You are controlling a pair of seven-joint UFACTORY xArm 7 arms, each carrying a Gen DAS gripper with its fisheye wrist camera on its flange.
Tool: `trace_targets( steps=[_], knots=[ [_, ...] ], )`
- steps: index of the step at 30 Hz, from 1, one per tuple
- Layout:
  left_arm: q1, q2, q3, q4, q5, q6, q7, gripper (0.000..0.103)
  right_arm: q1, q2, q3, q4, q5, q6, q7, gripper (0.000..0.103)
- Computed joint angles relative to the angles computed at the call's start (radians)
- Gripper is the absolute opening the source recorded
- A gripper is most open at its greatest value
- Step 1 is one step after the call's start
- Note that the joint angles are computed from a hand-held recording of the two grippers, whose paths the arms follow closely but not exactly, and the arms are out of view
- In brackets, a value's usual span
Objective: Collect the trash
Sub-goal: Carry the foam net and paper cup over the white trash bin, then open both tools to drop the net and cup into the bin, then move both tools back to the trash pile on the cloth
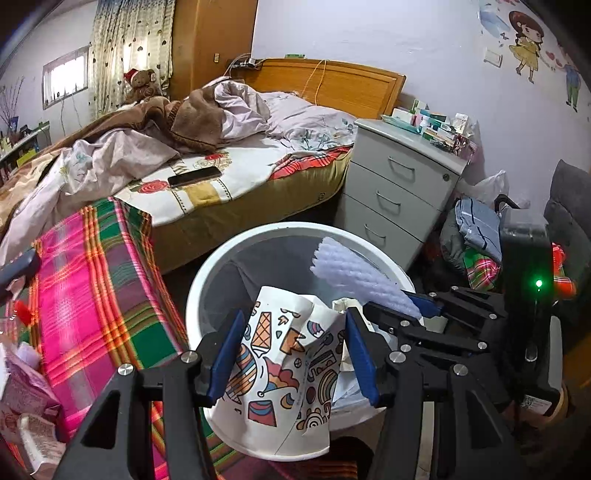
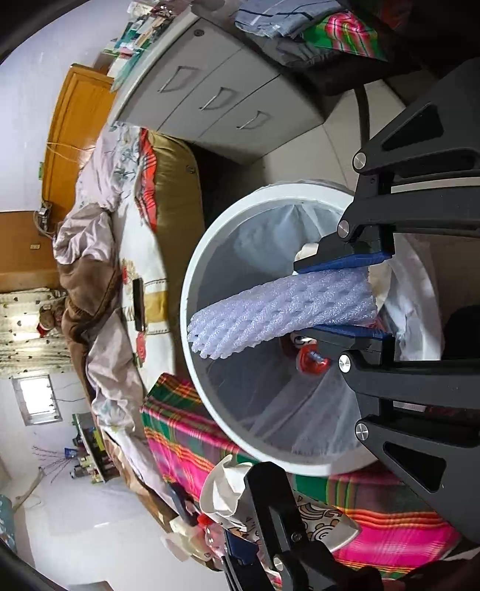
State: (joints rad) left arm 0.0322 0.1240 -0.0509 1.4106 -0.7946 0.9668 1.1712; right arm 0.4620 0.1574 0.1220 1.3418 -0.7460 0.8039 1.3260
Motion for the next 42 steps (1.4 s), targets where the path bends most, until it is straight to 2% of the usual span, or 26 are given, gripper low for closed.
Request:
trace_targets(
  steps=[3, 6, 8, 10, 11, 32, 42],
  knots=[
    [-0.004, 0.004, -0.004, -0.001, -0.004, -0.007, -0.004, 0.058, -0.004, 0.007, -0.001, 0.004, 0.016, -0.004, -0.02, 0.028],
    [-0.001, 0.017, -0.004, 0.015, -0.001, 0.007, -0.025, 0.067, -0.002, 0.012, -0.002, 0.011, 0.026, 0.01, -0.027, 0.031],
    [0.004, 0.016, -0.003, 0.011, -0.005, -0.005, -0.016, 0.069, 0.001, 0.012, -0.005, 0.012, 0.018, 0.012, -0.017, 0.035],
    [0.007, 0.018, -0.003, 0.016, -0.002, -0.002, -0.021, 0.069, 0.001, 0.006, -0.006, 0.004, 0.013, 0.003, -0.008, 0.052],
    [0.01, 0.014, -0.002, 0.014, -0.008, -0.002, -0.018, 0.069, 0.0, 0.004, -0.006, 0.002, 0.013, 0.0, -0.004, 0.056],
    [0.077, -0.051, 0.06, -0.038, -0.058, -0.036, 0.019, 0.071, 0.06, 0.029, 0.009, 0.075, -0.086, 0.015, 0.062, 0.056],
    [0.132, -0.075, 0.108, -0.056, -0.099, -0.053, 0.052, 0.071, 0.109, 0.087, 0.0, 0.143, -0.112, -0.039, 0.065, 0.056]
  ],
)
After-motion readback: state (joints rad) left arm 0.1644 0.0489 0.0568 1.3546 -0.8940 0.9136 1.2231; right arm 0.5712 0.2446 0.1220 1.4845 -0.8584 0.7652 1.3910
